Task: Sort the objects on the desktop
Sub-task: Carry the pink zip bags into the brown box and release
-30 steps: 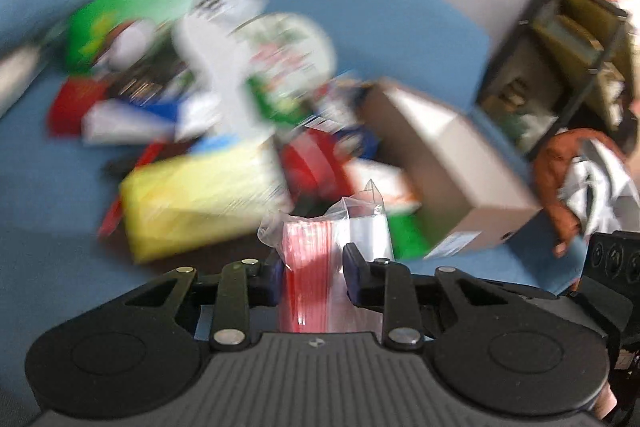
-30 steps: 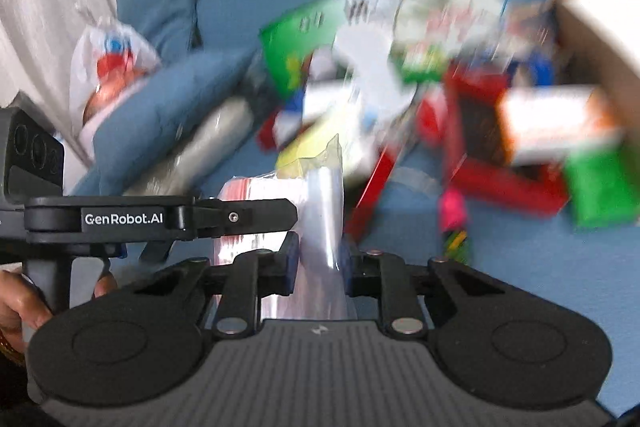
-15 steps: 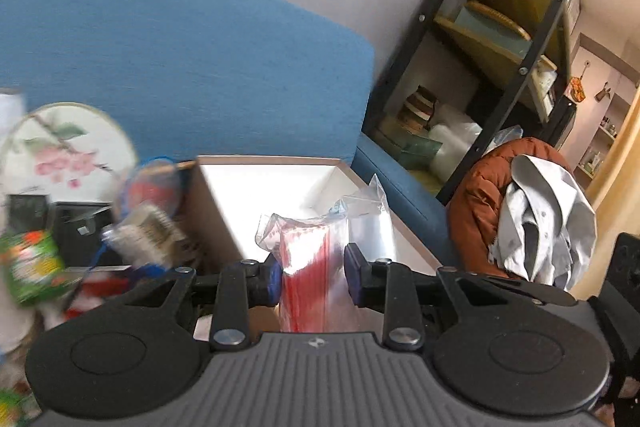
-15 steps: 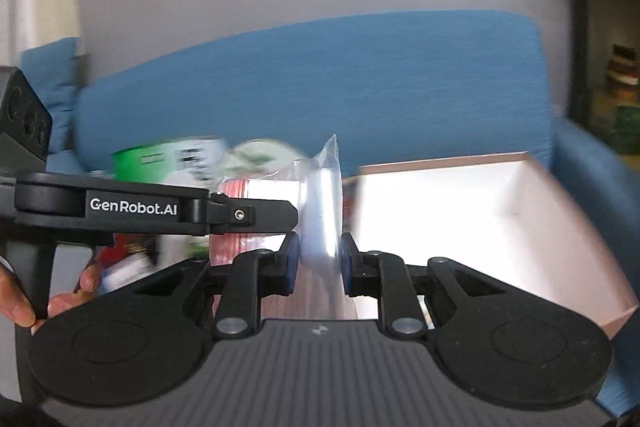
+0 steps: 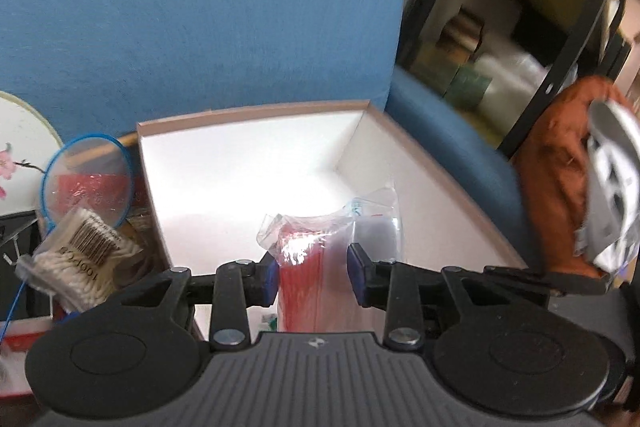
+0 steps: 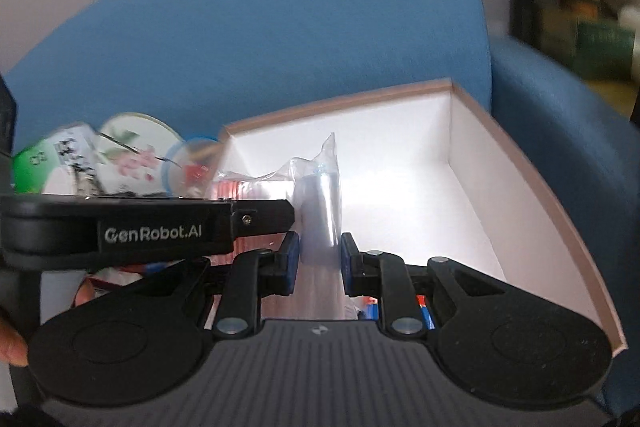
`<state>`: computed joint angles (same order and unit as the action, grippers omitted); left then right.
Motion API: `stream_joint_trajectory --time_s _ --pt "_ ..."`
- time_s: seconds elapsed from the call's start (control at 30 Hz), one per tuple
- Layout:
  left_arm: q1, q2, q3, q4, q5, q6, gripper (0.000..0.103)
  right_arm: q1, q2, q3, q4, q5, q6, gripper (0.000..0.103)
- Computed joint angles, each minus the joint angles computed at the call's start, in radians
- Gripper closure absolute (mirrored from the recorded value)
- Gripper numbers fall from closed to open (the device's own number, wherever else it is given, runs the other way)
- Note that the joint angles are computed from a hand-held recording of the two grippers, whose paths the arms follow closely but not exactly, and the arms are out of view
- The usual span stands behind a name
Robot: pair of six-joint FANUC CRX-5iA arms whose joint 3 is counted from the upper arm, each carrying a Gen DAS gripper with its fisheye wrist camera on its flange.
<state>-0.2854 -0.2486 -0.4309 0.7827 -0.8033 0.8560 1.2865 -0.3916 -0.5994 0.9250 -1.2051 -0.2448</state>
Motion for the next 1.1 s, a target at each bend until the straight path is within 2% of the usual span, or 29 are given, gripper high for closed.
stream_joint_trajectory --time_s 0.1,0.17,0.2,0.23,0.3,0.33,0.37,0.5,0.57,0.6,0.73,0.97,1.1 --pt "-0.017 0.037 0.03 -0.065 0.017 0.048 0.065 -0.054 0.02 0.005 -0.051 0.044 0.017 0.083" --pt "-0.018 0.045 0.032 -0.078 0.033 0.081 0.047 -0.074 0.05 0.018 -0.068 0.051 0.023 0.083" --pt "-0.017 0.038 0.018 -0.06 0.05 0.08 0.029 -0.074 0.06 0.022 -0.069 0.049 0.02 0.082" --pt "-0.019 0.024 0.0 -0.041 0.079 0.073 0.019 -0.079 0.068 0.021 -0.055 0.052 0.015 0.081" --pt "-0.015 0.002 -0.036 0.029 0.106 0.003 0.012 -0.088 0.078 0.025 -0.033 0.048 0.025 0.077" --pt "-0.015 0.003 -0.032 0.032 0.103 -0.004 0.01 -0.088 0.073 0.017 -0.019 0.051 0.026 0.065" --pt "-0.013 0.0 -0.024 0.016 0.094 0.006 0.009 -0.085 0.08 0.018 -0.005 0.047 0.02 0.052" --pt "-0.002 -0.009 -0.003 -0.048 0.073 0.062 0.009 -0.079 0.1 0.043 -0.012 0.032 0.031 0.04" --pt "0.003 -0.017 -0.004 -0.054 0.064 0.068 0.009 -0.071 0.104 0.051 -0.012 0.015 0.028 0.021" --pt "0.005 -0.022 -0.004 -0.062 0.063 0.074 0.009 -0.067 0.106 0.054 -0.01 0.007 0.026 0.017" --pt "0.002 -0.047 -0.005 -0.1 0.069 0.082 0.009 -0.041 0.102 0.064 -0.018 -0.026 0.025 0.014" --pt "0.014 -0.125 -0.045 -0.089 0.054 0.026 0.009 0.038 0.09 0.084 -0.038 -0.097 0.008 0.011" --pt "0.031 -0.181 -0.074 -0.066 0.033 -0.014 0.009 0.097 0.109 0.131 -0.07 -0.179 0.019 0.011"
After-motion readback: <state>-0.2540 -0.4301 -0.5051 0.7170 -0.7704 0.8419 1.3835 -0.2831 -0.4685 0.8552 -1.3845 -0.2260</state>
